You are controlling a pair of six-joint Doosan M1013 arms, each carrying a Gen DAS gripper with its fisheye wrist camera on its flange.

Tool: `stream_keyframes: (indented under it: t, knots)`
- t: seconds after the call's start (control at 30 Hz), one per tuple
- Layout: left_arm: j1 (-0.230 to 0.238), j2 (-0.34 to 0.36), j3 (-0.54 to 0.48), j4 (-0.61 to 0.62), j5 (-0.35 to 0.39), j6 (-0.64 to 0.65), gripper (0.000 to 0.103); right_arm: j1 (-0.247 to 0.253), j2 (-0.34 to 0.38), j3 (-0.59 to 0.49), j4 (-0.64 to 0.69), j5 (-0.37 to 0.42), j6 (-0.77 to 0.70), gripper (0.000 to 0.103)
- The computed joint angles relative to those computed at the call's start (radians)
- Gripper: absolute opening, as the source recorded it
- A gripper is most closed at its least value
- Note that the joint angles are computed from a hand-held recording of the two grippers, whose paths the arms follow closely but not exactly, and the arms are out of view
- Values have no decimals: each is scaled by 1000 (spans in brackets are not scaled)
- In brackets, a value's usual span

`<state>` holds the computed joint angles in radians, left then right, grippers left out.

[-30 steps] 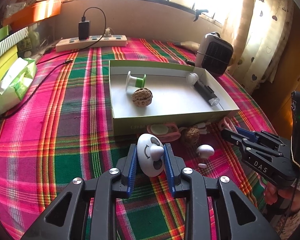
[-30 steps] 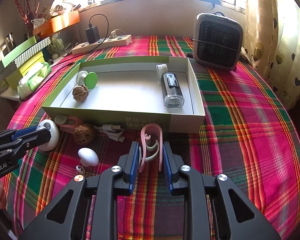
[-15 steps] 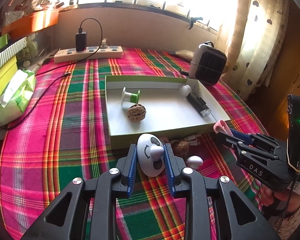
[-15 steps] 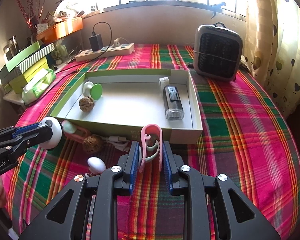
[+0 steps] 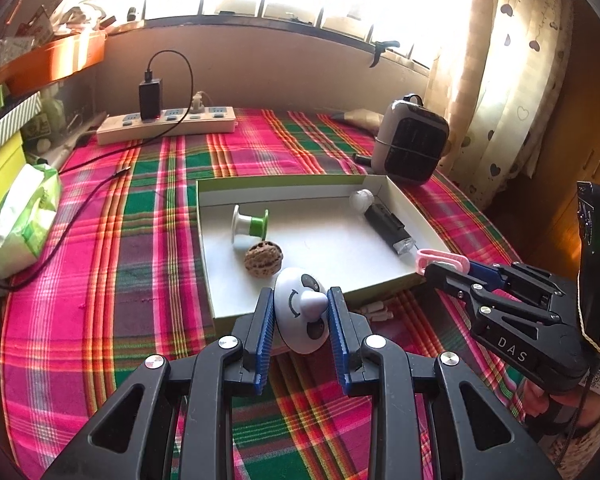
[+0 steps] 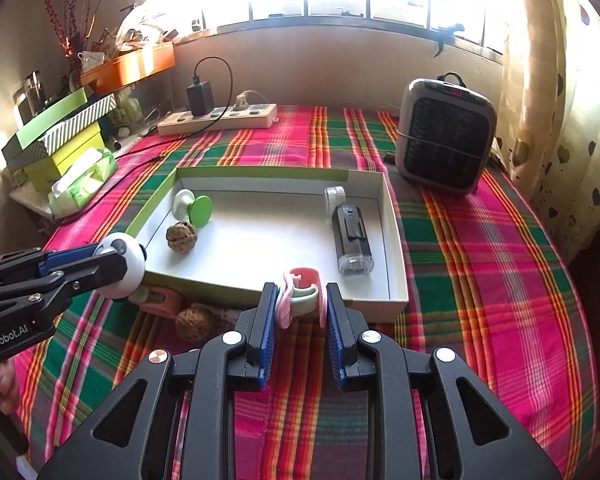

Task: Organize objects
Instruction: 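Carry the pink clip and panda toy over the box lid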

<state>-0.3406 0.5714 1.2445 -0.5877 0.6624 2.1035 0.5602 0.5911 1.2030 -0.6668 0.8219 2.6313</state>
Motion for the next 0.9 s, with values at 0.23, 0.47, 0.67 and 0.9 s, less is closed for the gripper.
stream_keyframes:
  t: [0.23,0.47,0.67,0.9]
  knots:
    - [-6,24,-39,8,18,-7,24,-15,12,-24,26,-8,-32,24]
    - [-12,55,-85,21,45,-25,24,-34,31,-60,45,-21,-82,24]
    - [-19,83,-127,30,70,-33,24,-55,55,-96,98,-39,-146,24]
    - [-24,116,-175,46,103,-50,24,-76,92,-150,151,-27,-217,25]
